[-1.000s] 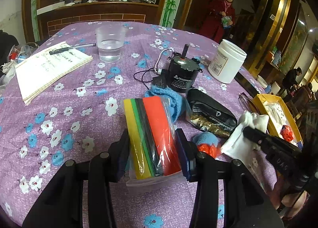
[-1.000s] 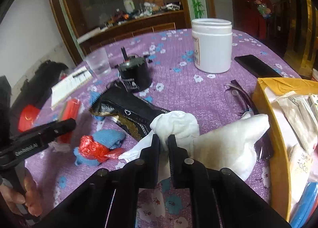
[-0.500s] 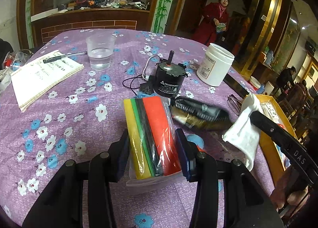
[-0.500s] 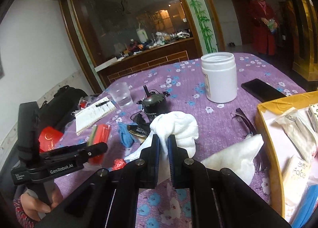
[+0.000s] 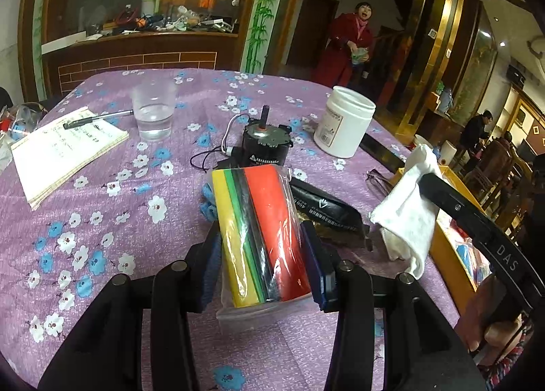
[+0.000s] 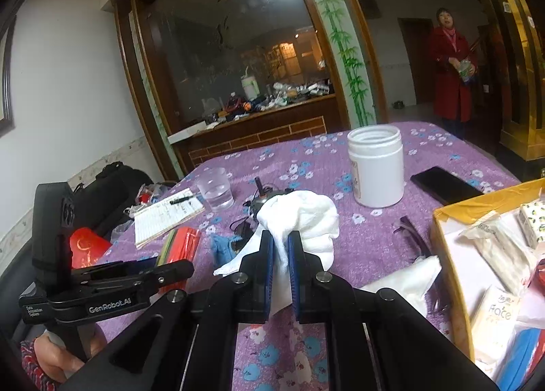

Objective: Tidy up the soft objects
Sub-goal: 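Lift the rainbow sponge pack with left gripper while right gripper lifts the white cloth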

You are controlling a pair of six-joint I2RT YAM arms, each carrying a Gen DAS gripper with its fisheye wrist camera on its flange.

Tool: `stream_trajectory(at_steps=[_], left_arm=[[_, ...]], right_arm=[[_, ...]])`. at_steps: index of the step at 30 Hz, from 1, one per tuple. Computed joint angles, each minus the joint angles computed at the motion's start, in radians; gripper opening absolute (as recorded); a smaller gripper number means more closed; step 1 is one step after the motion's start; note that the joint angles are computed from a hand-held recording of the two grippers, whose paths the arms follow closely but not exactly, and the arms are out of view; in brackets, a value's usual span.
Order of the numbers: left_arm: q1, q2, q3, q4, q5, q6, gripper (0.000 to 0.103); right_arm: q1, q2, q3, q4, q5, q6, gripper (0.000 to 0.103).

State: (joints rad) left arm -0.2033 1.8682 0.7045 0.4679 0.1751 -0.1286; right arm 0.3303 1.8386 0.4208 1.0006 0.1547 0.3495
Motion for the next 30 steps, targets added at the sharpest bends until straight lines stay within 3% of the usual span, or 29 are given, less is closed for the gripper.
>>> stream_trajectory(at_steps=[30], left_arm=[[-0.026, -0.037, -0.051, 0.045, 0.01, 0.005, 0.042]], right_arm=[[0.184, -0.272, -0.131, -0.177, 0.163, 0.078, 0.009]])
